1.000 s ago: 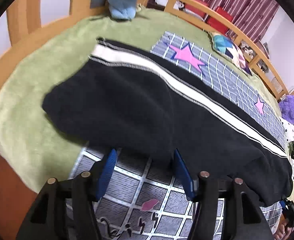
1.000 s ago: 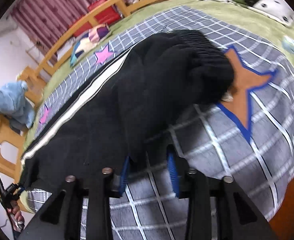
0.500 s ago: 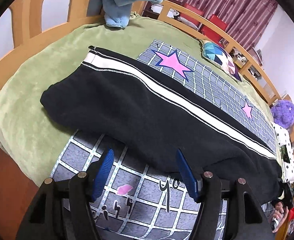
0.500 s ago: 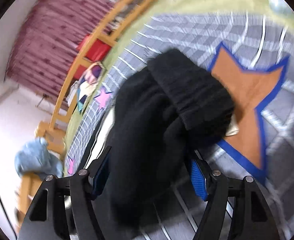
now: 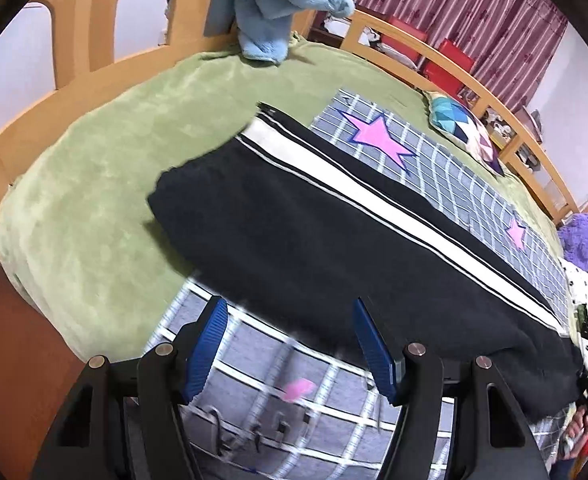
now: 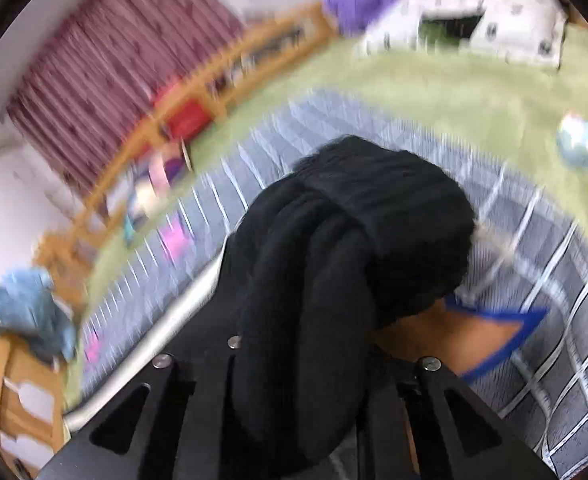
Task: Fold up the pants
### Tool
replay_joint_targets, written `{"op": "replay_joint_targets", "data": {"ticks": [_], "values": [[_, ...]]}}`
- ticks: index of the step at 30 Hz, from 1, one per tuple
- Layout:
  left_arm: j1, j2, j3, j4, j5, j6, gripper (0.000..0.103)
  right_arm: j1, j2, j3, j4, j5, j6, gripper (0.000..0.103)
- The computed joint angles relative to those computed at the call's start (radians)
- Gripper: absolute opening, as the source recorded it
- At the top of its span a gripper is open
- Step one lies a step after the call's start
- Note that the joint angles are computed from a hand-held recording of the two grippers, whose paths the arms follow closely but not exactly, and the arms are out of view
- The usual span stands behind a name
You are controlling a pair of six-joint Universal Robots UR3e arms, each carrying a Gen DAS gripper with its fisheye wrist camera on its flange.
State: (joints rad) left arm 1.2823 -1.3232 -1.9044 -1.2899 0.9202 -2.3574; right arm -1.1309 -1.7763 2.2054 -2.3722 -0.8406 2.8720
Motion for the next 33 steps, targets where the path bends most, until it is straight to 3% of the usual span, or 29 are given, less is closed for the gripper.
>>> {"op": "replay_joint_targets", "data": {"ticks": [2,4,10,14,17,20,22,24,27,33], "values": [[-0.009,-0.051,0.030,0.033,-0.004,-0.023,0.063,0.042,0.003,-0.018,0.058,-0.117,-0.051,0.020],[-0.025,-0.109,0.075,0.059,-0.015,-0.042,0.063,0.012,-0.090,0.028,0.118,-0.127,-0.122,0.022],[-0.135,-0.276,0.229,0.217,0.003,-0.118,0.063,0.041,-0.259,-0.044,0.384,-0.212,-0.168,0.021],[-0.188,-0.366,0.331,0.216,-0.011,-0.127,0.063,-0.037,-0.350,-0.019,0.484,-0.218,-0.279,0.025],[-0.201,-0.384,0.343,0.191,-0.028,-0.112,0.063,-0.054,-0.220,-0.001,0.407,-0.194,-0.160,0.031],[-0.211,-0.368,0.311,0.167,-0.039,-0.076,0.063,-0.085,-0.252,0.078,0.362,-0.162,-0.138,0.036],[-0.213,-0.347,0.279,0.152,-0.036,-0.051,0.063,-0.135,-0.347,0.154,0.374,-0.129,-0.189,0.043],[-0.215,-0.323,0.249,0.126,-0.034,-0.024,0.063,-0.186,-0.409,0.198,0.410,-0.118,-0.216,0.063],[-0.214,-0.283,0.212,0.091,-0.030,0.000,0.063,-0.391,-0.562,0.223,0.710,-0.026,-0.432,0.063],[-0.216,-0.200,0.177,0.043,-0.028,0.010,0.063,-0.670,-0.736,0.140,1.157,-0.007,-0.750,0.069]]}}
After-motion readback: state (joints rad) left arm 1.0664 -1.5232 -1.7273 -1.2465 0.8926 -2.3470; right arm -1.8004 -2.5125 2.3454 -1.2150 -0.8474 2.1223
